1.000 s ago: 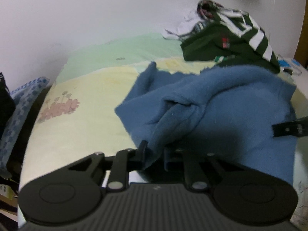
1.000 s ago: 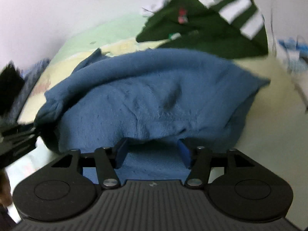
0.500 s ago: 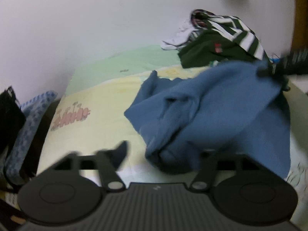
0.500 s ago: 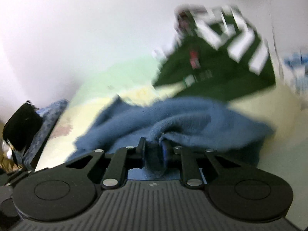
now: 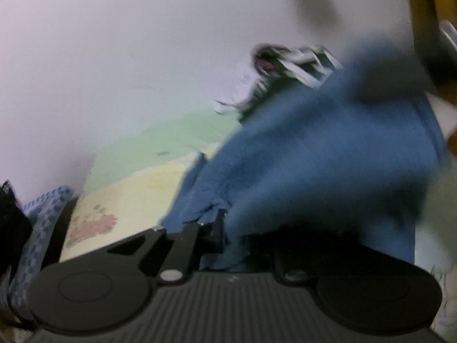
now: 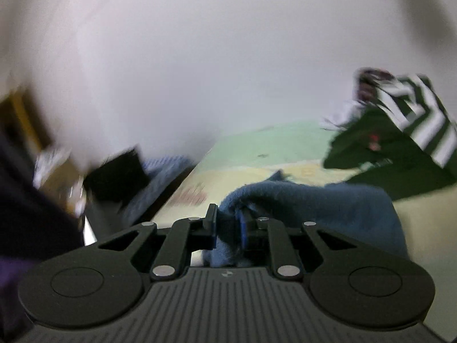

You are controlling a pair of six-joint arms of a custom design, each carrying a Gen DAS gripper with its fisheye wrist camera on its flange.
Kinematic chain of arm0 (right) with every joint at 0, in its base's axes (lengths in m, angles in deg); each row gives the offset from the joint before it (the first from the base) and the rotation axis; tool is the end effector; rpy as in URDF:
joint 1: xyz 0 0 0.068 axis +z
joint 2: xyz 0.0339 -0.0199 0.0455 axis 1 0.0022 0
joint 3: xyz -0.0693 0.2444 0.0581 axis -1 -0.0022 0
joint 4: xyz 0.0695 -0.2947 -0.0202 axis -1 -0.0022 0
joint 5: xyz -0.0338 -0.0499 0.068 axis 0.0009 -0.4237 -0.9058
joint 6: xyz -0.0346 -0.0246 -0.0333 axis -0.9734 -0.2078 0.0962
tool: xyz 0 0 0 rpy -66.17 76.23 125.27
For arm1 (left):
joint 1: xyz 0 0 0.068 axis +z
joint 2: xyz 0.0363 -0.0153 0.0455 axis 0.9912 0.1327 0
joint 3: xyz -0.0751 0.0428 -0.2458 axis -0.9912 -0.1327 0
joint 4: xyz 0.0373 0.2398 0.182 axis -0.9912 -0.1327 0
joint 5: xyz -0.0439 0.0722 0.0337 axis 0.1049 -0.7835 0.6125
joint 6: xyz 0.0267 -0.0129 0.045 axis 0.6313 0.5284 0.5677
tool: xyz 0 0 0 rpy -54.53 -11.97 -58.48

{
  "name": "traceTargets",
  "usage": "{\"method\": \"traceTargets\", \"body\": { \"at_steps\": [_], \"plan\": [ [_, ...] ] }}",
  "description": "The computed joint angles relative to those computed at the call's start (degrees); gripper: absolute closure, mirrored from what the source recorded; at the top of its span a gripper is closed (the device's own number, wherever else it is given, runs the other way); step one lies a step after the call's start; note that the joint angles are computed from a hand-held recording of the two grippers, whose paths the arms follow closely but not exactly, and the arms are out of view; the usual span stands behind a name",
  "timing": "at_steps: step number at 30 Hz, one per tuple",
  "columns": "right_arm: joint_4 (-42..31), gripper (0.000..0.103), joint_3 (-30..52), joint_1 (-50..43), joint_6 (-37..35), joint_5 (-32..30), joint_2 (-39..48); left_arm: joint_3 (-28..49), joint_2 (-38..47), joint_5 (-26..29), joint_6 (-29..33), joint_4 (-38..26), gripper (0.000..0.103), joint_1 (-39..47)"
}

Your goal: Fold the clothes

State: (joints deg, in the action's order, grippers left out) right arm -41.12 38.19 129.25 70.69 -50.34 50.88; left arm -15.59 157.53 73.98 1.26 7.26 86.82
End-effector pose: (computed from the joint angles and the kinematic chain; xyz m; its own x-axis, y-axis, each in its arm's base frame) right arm 0.2317 0.1696 0.2045 -0.4562 0.2655 -0.8494 -0.0152 0.9520 0.3057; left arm 0.3103 0.0064 0.1432 -0.3208 0.4707 -0.8219 0.6165 0.7625 0.1960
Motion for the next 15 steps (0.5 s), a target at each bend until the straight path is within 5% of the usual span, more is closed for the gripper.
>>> {"method": "traceTargets", "body": {
  "at_steps": [1, 4, 6, 10, 15],
  "plan": [
    [-1.46, 0.081, 0.16, 1.35, -1.21, 1.14, -0.4, 0.9, 0.15, 0.94, -1.23, -0.09, 0.09, 1.38],
    [-6.34, 0.053, -1.41, 4.06, -3.01, 4.62, -3.08, 6.07, 4.94, 0.41, -3.85, -0.69, 0.09, 5.85],
    [-11.19, 0.02, -1.39, 6.33, -4.33, 11.39, -1.84, 11.2, 9.38, 0.4, -5.05, -3.59, 0.09, 8.53],
    [-16.43, 0.019, -0.75, 6.76, -11.09, 17.2, 7.42, 14.53, 12.54, 1.04, -6.99, -6.3, 0.082, 11.4],
    [-8.55, 0.022, 0.48, 2.84, -25.71, 16.94, 22.54, 12.79, 10.84, -0.43, -5.91, -4.79, 0.081, 11.33]
  ]
}}
